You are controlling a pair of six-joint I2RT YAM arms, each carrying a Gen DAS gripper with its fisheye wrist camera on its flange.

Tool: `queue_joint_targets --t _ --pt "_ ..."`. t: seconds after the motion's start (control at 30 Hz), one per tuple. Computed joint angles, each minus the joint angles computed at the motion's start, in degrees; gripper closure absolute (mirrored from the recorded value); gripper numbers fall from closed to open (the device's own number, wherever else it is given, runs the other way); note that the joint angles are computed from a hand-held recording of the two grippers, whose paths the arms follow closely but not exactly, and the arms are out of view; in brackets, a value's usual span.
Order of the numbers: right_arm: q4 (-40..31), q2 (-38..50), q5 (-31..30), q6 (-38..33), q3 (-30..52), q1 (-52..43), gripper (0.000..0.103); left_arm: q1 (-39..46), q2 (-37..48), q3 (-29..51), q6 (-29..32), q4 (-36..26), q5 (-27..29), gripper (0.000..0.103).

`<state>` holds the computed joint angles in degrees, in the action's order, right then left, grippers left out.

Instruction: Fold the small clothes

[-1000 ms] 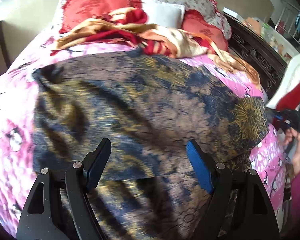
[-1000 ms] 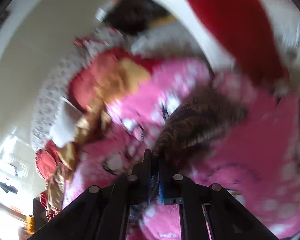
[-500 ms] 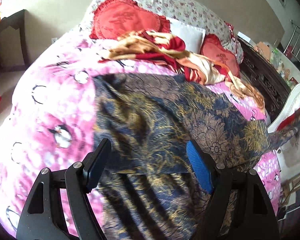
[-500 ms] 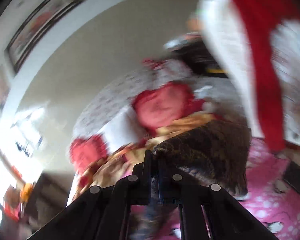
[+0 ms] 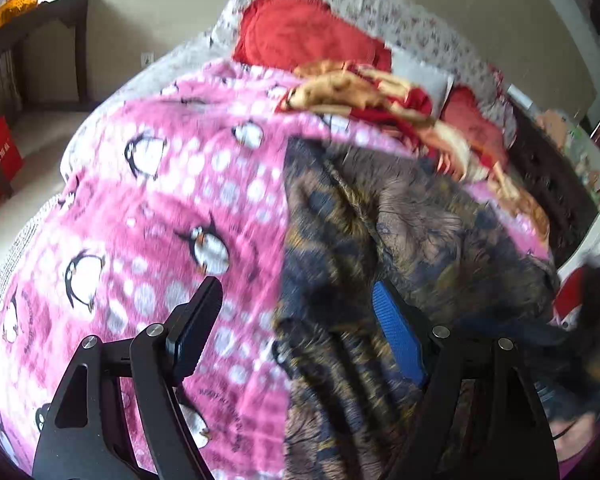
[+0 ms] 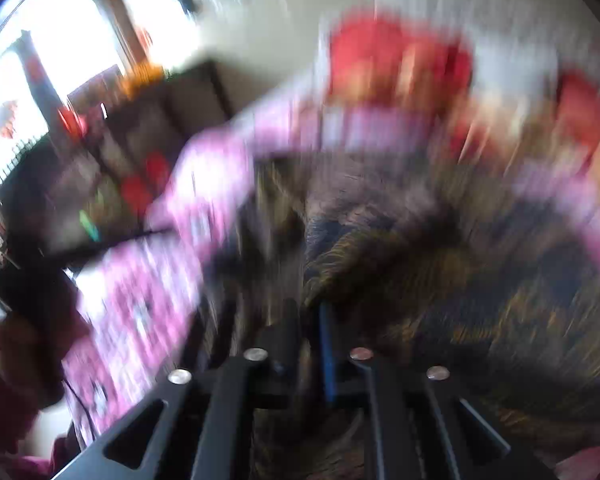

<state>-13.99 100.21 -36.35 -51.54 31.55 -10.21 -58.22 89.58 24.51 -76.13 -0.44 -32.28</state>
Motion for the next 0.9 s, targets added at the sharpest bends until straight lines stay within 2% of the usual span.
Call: queue_joint_targets --t 0.07,0.13,0.17,0.23,0.3,0.4,0.43,0.5,0.6,0.7,0.8,0.83,0.9 --pt "2.50 4.29 0.10 0.37 -0.37 -2.05 0.078 -0.24 0.82 -0.15 1.80 1.29 -0.03 0.025" --pt "-3.96 4.23 -2.89 -4.01 1.87 -6.78 0.065 0.11 2.28 0.64 3.91 2.52 -0.46 0.025" --pt "-9.63 3.28 -4.75 -8.41 3.84 -10.42 0.061 0.52 3.35 1.42 5.27 3.69 -0.77 0.025" --pt "-15.35 0.65 -6.56 -13.68 5.56 -15.56 0.051 1.77 5.69 3.22 7.74 5.81 -0.87 0.025" --pt "-20.73 -1.11 -7.66 -17.79 7.81 -20.48 0.050 4.16 10.36 6.45 12.25 9.47 1.41 0.025" --pt "-27.33 2.21 -8.06 -21.64 13.06 -25.57 0.050 6.17 16.69 11.90 14.98 11.92 6.24 0.025" --pt "-28.32 3.33 -8.47 -21.92 14.79 -25.79 0.050 6.20 17.87 13.74 15.02 10.55 6.46 0.025" --pt "-26.81 3.58 -9.72 -21.77 14.11 -25.18 0.050 5.69 18.61 15.73 12.89 7.61 5.13 0.025" --pt "-24.11 6.09 -12.83 -16.22 14.07 -20.23 0.050 5.83 15.75 11.92 11.31 9.95 6.06 0.025" --pt "-7.63 7.68 -13.49 0.78 10.46 -9.54 0.049 5.75 11.39 8.57 9.98 6.81 4.72 0.025" --pt "7.64 12.09 -8.22 17.92 10.10 0.54 0.049 6.28 5.77 4.07 9.11 5.68 3.84 0.025" --pt "7.87 12.58 -8.87 19.43 10.05 2.00 0.049 6.65 3.16 1.87 8.85 6.26 3.80 0.025" --pt "4.18 10.14 -13.47 14.09 7.60 4.36 0.049 7.36 -0.27 -1.58 9.21 8.67 4.03 0.025"
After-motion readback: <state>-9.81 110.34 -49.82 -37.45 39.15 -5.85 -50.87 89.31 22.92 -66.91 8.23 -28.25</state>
